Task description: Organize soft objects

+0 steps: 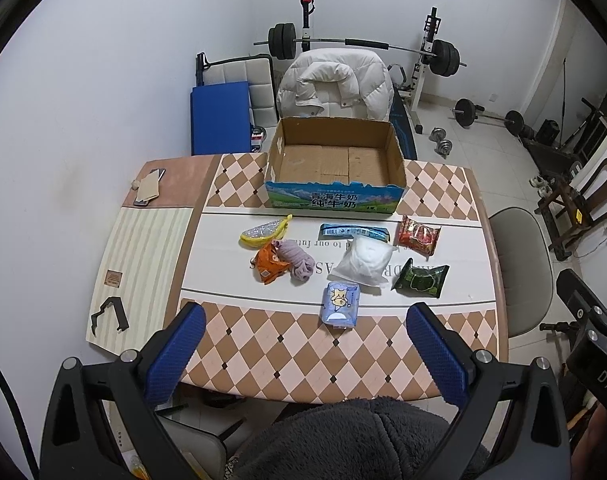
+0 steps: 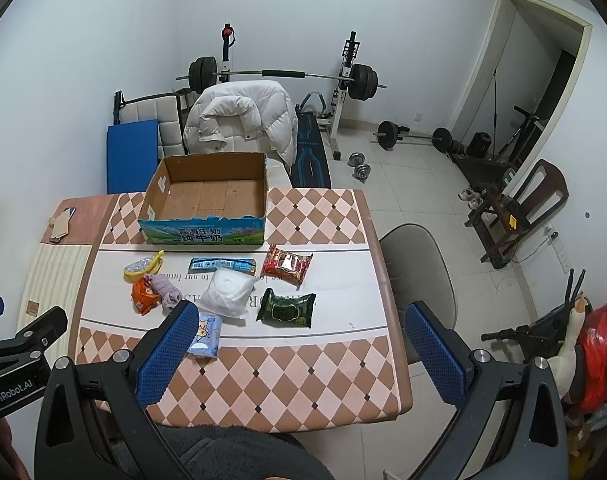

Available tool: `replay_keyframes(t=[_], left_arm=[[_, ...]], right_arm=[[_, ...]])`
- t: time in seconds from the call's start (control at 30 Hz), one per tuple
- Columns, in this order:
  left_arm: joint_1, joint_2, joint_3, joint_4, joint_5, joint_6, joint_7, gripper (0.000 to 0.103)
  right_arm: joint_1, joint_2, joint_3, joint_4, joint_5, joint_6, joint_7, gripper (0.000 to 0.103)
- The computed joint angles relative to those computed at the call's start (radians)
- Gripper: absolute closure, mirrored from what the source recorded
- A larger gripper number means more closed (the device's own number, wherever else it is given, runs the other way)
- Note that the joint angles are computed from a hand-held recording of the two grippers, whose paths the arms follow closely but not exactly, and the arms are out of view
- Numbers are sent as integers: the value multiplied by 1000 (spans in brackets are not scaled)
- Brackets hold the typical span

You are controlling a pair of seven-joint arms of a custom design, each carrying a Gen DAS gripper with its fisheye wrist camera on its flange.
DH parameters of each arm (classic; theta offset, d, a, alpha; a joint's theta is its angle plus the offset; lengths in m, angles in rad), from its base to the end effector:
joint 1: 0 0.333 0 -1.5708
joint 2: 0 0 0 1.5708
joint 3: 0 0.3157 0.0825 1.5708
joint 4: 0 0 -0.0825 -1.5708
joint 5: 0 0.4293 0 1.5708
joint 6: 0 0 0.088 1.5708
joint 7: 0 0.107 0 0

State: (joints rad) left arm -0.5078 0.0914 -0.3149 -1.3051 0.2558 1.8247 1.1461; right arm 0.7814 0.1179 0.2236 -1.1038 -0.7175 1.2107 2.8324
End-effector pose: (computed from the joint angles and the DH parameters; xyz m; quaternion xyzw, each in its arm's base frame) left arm 0.4606 -0.4479 0.7395 -0.5360 0.8090 -0.1918 0.1467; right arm 0.3882 0.4270 0.7828 -0.4770 0.8198 -0.2998 0.1027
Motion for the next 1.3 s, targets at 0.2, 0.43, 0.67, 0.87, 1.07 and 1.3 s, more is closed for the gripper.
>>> replay_keyframes(t=[0.2,0.43,0.67,0.87,1.07,1.3], left_arm=[[-5,5,-1,9,19,5,-4,1],[-15,18,5,42,47,22,-20,1],[0,-6,7,15,46,58,-16,1],[2,-2,4,24,49,59,-17,1],[1,-3,4,26,51,62,-17,1],[0,-12,-1,24,45,62,-19,1]], right_arm=[[0,-4,2,-1,-5,0,-1,0],[1,-6,4,14,-23,-5,-18,0],[25,20,-2,69,-69,-25,-48,0],[46,36,-13,90,-82,-30,-54,0],[60,50,-25,113,-89,-38,-63,0],[66,53,-31,117,-85,-35,-60,0]])
